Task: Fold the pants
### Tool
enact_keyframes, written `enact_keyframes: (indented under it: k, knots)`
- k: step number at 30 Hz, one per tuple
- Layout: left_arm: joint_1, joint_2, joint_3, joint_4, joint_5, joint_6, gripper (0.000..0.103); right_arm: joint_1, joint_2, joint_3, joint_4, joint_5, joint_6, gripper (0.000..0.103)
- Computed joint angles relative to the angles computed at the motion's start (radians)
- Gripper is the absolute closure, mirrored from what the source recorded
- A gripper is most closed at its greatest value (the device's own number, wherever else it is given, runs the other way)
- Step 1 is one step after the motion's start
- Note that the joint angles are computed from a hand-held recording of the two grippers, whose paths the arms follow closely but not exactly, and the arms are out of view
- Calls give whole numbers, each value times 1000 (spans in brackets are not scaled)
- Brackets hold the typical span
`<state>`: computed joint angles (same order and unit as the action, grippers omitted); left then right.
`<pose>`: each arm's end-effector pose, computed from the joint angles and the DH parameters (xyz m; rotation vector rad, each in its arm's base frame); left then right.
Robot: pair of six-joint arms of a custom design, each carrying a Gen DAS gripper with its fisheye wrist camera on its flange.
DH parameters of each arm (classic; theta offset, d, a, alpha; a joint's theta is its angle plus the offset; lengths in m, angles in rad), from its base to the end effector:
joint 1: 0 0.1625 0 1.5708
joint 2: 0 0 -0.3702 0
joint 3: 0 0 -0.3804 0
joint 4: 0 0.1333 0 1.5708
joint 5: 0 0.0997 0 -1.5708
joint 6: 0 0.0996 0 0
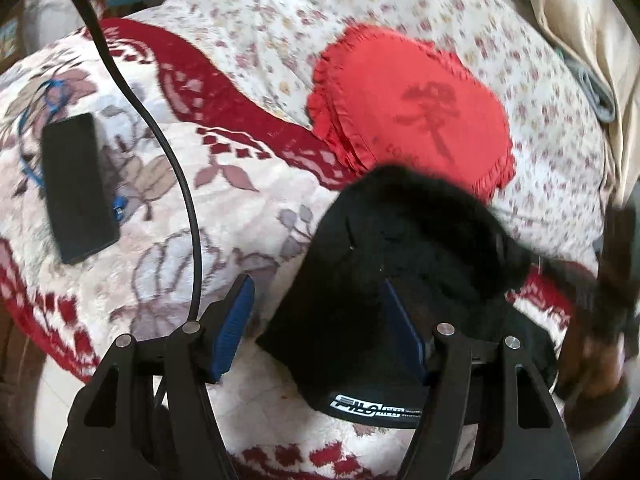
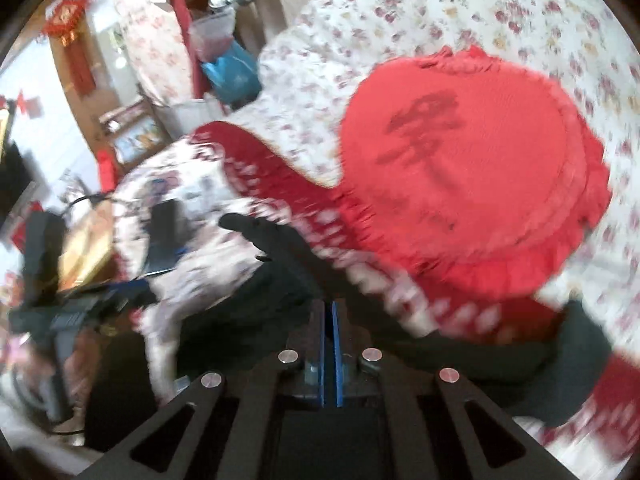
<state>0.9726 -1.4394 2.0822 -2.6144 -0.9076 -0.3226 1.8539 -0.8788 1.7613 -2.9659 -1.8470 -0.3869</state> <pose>-0.1069 -0.5025 0.2681 0.1761 2.5875 -0.8666 0.2728 -0.5577 0.1191 0.8121 -2.6385 0.7021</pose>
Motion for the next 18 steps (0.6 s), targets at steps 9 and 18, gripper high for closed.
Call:
enact_keyframes:
  k: [9,18]
  knots:
    - [-8,-40,43,2,-25,-47,37,11,49,194,-173,70,154,103]
    - [26,94,-13,-30,-43,-52,36,-44,-68,144,-308,-252,232,39]
